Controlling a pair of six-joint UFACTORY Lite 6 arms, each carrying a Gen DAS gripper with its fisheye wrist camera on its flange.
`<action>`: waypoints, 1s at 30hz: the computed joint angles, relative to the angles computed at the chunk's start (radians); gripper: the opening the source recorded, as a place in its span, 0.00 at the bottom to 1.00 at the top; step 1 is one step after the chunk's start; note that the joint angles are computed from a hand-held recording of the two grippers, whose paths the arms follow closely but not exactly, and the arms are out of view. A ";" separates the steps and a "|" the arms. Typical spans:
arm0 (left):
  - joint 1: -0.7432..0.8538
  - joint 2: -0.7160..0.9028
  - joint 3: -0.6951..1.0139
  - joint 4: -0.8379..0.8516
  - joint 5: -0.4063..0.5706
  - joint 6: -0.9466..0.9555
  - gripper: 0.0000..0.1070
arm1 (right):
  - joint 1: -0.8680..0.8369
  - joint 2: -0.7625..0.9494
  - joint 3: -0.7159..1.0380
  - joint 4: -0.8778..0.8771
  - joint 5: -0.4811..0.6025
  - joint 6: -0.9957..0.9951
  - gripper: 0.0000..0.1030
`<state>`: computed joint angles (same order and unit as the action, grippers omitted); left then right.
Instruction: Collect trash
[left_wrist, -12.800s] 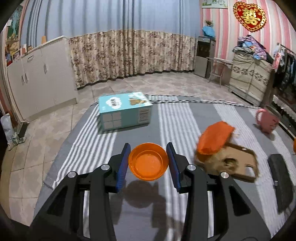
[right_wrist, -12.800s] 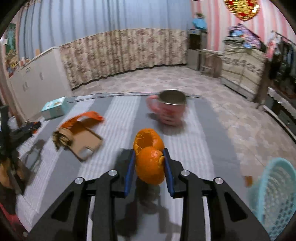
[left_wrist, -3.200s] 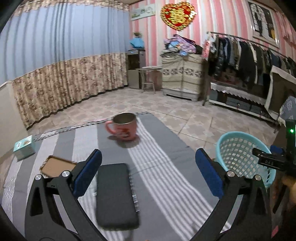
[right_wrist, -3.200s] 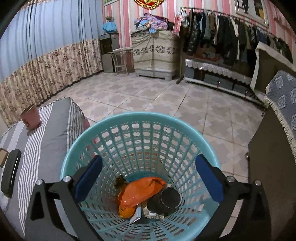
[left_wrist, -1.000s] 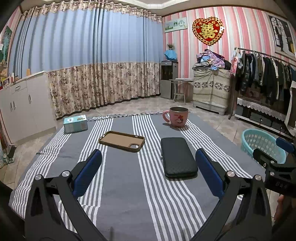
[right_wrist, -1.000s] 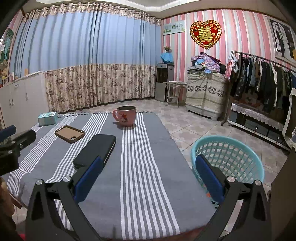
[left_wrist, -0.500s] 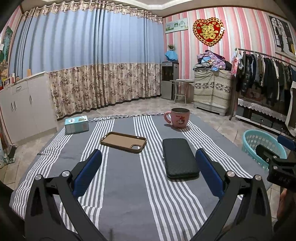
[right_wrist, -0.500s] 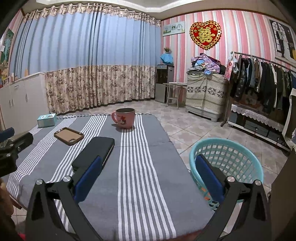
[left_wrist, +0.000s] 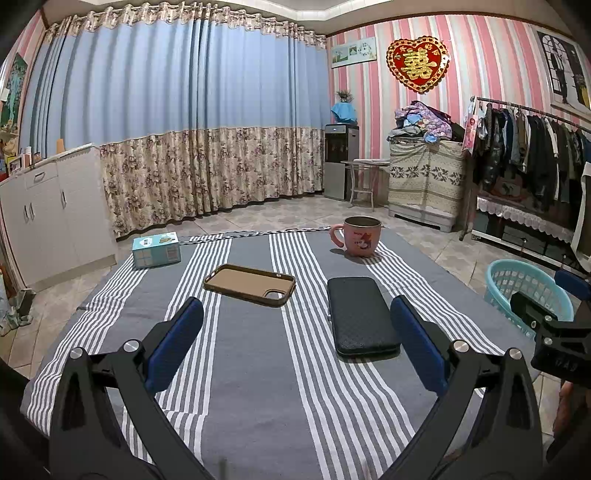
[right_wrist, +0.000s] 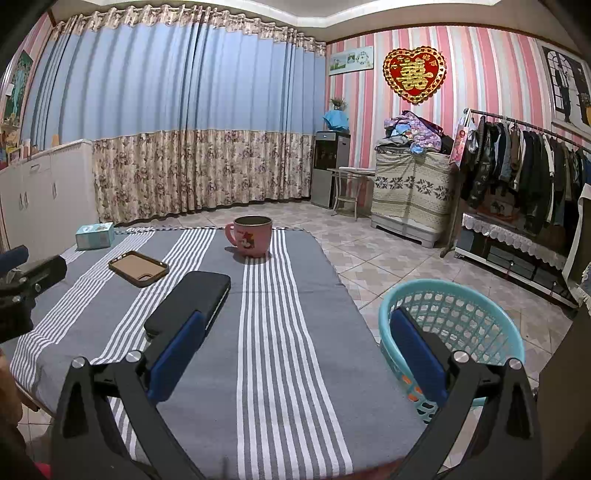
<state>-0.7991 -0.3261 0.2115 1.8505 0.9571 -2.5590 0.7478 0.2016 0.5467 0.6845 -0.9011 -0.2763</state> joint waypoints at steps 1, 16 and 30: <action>0.000 -0.002 0.001 -0.002 -0.001 0.003 0.91 | 0.000 -0.001 -0.001 0.000 -0.002 0.001 0.96; -0.002 -0.016 -0.012 0.005 0.003 0.008 0.91 | 0.004 0.001 -0.008 0.002 -0.010 0.005 0.96; -0.001 -0.038 -0.022 -0.004 -0.004 0.024 0.91 | -0.001 0.002 -0.013 -0.006 -0.013 0.010 0.96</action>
<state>-0.8002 -0.3641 0.1893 1.8461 0.9535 -2.5351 0.7463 0.2036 0.5337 0.6783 -0.9142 -0.2664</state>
